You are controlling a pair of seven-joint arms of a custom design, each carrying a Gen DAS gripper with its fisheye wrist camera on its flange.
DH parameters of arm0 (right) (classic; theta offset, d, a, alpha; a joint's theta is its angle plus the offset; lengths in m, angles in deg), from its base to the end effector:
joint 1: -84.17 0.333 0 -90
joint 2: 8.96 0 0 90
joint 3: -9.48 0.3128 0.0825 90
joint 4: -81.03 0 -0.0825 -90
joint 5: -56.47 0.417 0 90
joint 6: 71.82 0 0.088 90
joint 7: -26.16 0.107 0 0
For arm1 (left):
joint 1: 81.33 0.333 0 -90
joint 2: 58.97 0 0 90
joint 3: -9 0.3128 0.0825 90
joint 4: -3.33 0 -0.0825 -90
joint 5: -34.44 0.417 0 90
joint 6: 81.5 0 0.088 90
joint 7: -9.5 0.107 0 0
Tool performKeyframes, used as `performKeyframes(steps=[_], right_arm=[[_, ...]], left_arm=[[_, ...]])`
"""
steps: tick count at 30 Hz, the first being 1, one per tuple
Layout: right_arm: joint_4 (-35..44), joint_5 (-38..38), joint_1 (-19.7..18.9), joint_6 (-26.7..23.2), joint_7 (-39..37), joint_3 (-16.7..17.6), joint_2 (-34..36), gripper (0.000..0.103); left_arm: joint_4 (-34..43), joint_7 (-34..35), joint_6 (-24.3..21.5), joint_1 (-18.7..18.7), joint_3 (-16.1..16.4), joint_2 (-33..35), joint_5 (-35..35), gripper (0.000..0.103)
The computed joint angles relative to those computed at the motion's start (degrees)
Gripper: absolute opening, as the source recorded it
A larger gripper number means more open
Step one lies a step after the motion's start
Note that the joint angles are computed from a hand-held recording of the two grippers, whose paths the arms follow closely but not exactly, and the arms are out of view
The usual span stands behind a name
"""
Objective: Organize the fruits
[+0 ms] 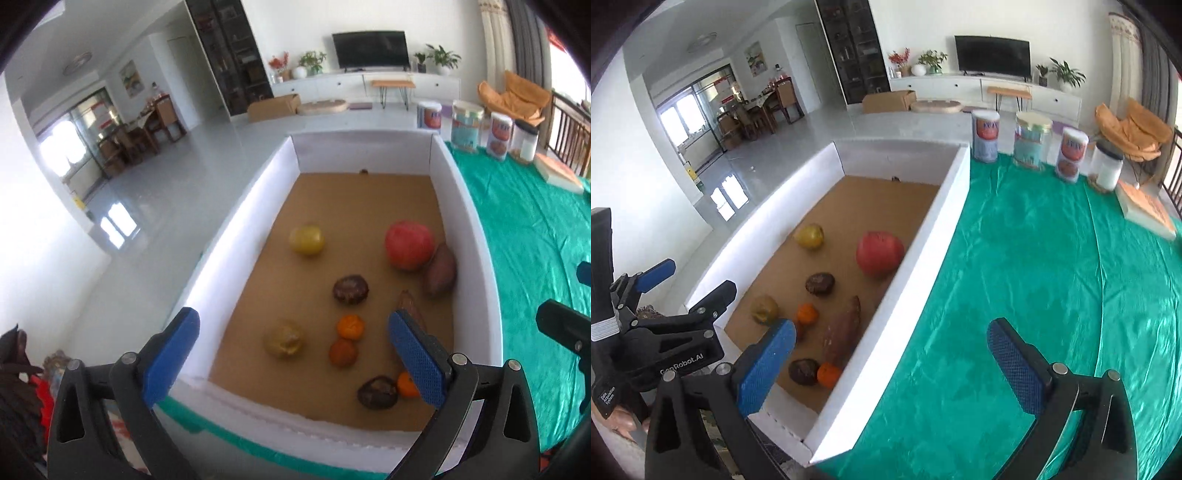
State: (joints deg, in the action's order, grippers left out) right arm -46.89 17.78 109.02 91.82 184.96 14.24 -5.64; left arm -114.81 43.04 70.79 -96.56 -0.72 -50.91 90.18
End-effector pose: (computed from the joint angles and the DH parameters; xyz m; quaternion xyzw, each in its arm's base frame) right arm 0.4982 0.3219 0.3758 -0.6404 0.6994 -0.1563 0.2762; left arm 0.5619 -0.2846 0.3859 -0.5833 0.7285 -0.1816 0.3100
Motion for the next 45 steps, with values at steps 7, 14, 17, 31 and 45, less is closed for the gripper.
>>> performKeyframes(steps=[7, 14, 17, 31, 45], right_arm=[[3.0, -0.4, 2.3, -2.8, 0.8, 0.2, 2.0, 0.103], [6.3, 1.3, 4.0, -6.8, -1.4, 0.1, 3.8, 0.103], [7.1, 0.9, 4.8, -8.2, -1.4, 0.0, 4.0, 0.103], [10.7, 3.9, 6.2, -12.0, -3.7, 0.5, 6.0, 0.103], [10.3, 4.8, 7.0, -12.4, -1.8, 1.0, 4.0, 0.103]], left_arm=[[-1.4, -2.8, -0.3, -0.7, 0.4, -0.1, 0.6, 0.102], [-3.4, -0.3, 4.0, 2.0, 0.5, -1.2, -4.6, 0.102], [-3.7, 0.9, 4.9, 2.4, 0.4, -1.3, -6.0, 0.102], [-5.8, 15.9, 9.5, 4.9, -0.7, -1.8, -22.5, 0.102], [-7.5, 20.5, 10.7, 5.4, -0.2, -4.6, -26.4, 0.102]])
